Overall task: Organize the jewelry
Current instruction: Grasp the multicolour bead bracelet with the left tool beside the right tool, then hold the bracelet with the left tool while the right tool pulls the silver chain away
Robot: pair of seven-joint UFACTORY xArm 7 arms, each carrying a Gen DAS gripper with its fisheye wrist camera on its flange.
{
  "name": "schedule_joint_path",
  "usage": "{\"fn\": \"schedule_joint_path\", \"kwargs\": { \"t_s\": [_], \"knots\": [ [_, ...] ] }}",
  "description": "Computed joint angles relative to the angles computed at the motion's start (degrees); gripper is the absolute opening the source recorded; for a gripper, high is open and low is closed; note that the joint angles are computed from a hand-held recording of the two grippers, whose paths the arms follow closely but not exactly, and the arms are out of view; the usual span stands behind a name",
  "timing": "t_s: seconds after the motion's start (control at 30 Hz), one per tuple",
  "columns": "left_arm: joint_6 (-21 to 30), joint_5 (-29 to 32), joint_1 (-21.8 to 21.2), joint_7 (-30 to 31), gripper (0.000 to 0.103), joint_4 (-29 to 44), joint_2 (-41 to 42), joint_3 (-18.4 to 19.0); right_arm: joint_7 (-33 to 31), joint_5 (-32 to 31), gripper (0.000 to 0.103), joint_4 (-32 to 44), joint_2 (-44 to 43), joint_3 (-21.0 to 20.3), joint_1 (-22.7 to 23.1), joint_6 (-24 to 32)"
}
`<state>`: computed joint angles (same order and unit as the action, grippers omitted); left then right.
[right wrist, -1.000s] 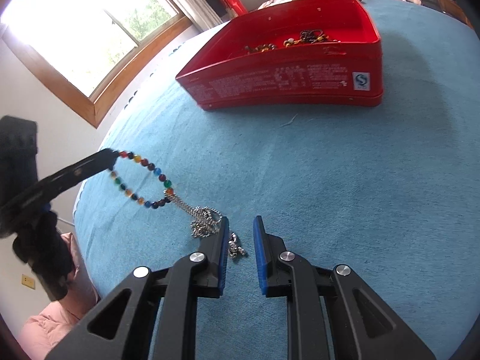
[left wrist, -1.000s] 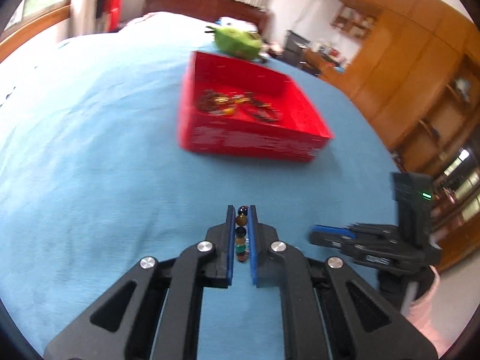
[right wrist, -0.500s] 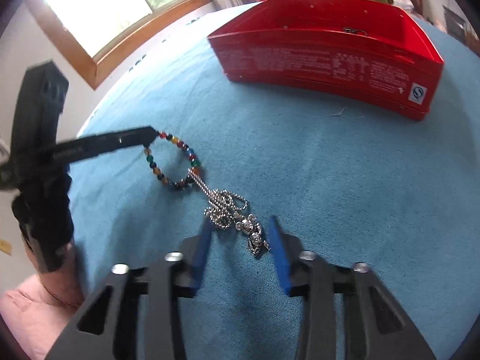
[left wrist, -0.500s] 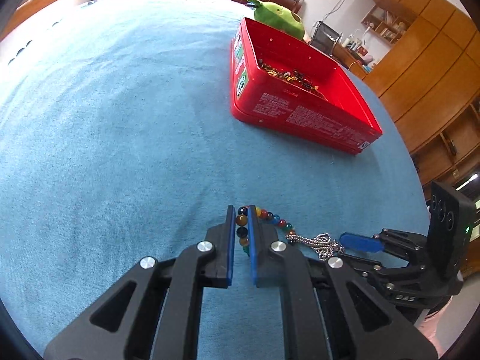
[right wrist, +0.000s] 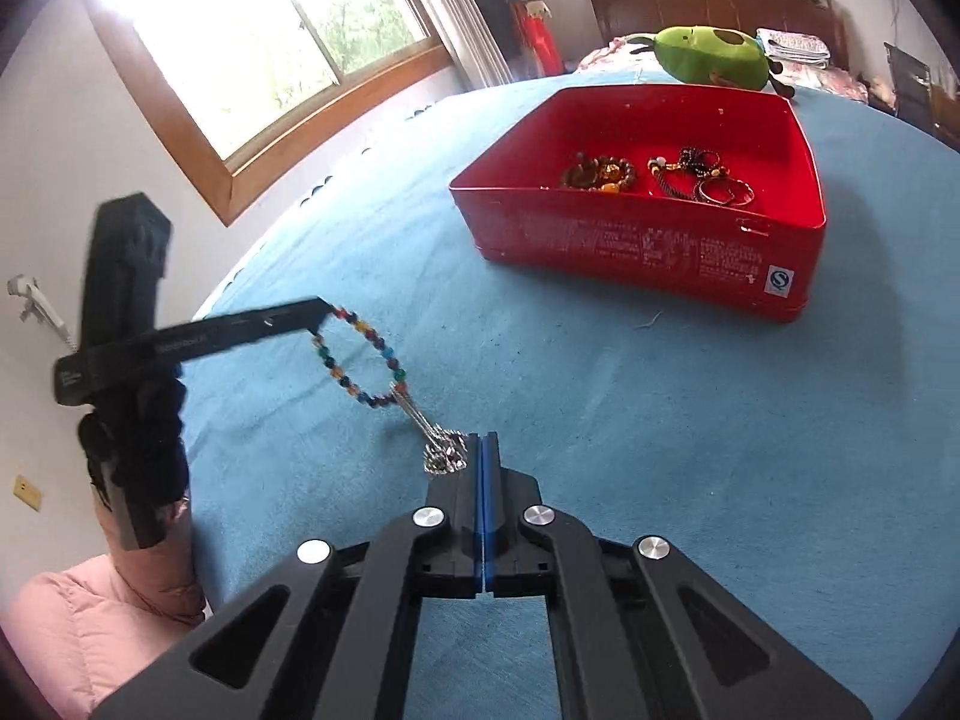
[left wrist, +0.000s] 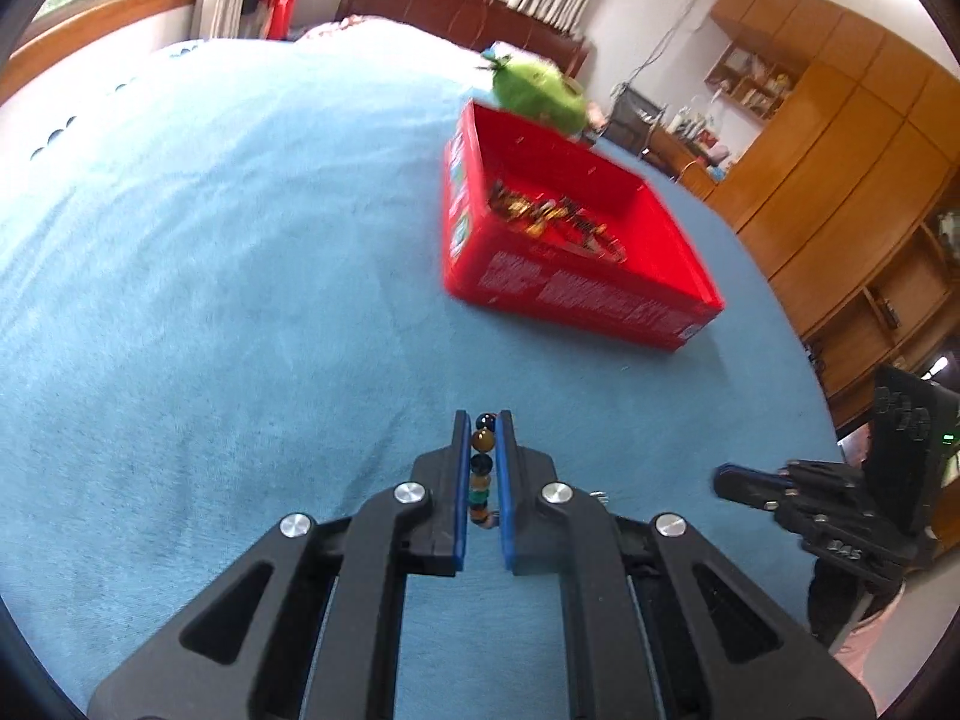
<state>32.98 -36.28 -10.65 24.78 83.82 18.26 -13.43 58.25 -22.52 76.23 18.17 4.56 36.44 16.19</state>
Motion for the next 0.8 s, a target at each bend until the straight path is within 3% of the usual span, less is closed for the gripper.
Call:
{"fn": "schedule_joint_path", "kwargs": {
  "t_s": [0.17,0.3,0.53,0.7,0.8],
  "knots": [
    [-0.3,-3.0,0.2,4.1,0.006,-1.3,-3.4,-1.0,-9.1,9.7,0.004,3.6,5.1,5.1,-4.2,0.5],
    [0.2,-4.4,-0.5,6.9,0.006,-0.5,-5.6,-0.5,-12.3,13.5,0.004,6.6,8.0,4.8,-3.4,2.2],
    [0.3,-3.3,-2.7,8.6,0.006,3.8,-6.5,0.2,-12.1,14.7,0.004,5.4,7.2,2.6,-2.2,1.0],
    [-0.1,-5.8,-3.2,11.4,0.006,5.4,-7.1,-0.2,-11.4,14.6,0.004,4.6,6.8,2.1,-1.7,0.6],
    [1.6,-5.3,-3.9,12.1,0.006,6.2,-6.5,-0.4,-10.7,14.2,0.01,3.3,5.7,1.7,-1.6,-0.7]
  ]
}}
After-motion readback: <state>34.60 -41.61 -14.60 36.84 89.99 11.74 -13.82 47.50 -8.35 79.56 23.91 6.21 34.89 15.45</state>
